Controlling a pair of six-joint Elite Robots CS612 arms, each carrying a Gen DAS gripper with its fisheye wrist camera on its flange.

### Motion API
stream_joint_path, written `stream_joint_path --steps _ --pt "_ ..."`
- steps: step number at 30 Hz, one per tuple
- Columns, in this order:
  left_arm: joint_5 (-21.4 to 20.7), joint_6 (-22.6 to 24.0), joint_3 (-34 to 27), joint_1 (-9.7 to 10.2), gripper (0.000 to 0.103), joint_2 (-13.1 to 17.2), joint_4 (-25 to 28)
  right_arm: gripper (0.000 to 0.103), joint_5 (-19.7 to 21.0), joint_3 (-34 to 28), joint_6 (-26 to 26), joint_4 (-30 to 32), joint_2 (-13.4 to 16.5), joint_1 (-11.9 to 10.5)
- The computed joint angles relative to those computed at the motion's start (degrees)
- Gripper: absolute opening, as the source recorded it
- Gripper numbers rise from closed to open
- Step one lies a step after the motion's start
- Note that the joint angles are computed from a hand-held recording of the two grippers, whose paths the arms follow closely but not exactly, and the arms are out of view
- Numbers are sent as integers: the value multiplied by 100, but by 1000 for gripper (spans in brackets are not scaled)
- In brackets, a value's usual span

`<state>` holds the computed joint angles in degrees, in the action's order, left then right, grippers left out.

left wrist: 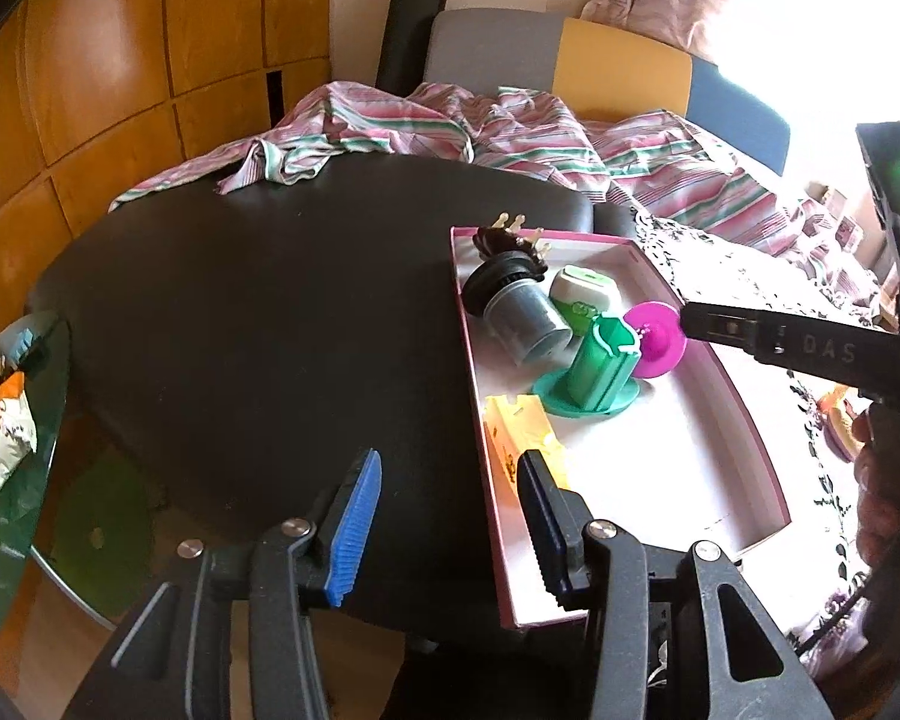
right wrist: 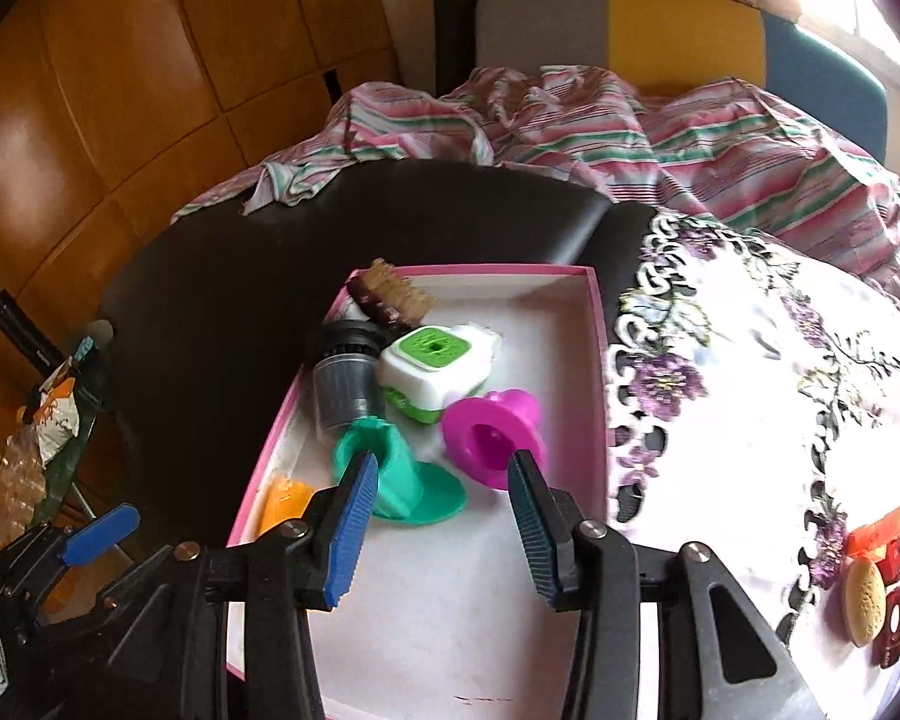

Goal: Organize rigid objects
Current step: 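Move both tools back over the remaining toys on the cloth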

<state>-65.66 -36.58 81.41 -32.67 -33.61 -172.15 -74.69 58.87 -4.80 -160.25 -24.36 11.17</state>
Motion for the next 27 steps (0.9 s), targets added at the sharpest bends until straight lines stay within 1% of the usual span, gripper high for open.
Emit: stream_joint_path --steps 7,15,19,22,27 --pt "10 270 -65 -55 48 14 -101 46 -259 348 277 -332 -177 -228" --pt "-225 746 -312 -131 48 103 -99 46 -667 761 850 -729 -367 -592" --pt "-336 1014 -472 -180 48 168 -91 46 -1010 938 1155 -917 -454 -788" --pt "-418 1221 -614 -223 48 228 -74 46 -1349 1018 1454 -1065 -478 -941" --pt "-576 1539 -940 -298 49 354 49 46 -2002 1093 2229 -1325 -406 -1163"
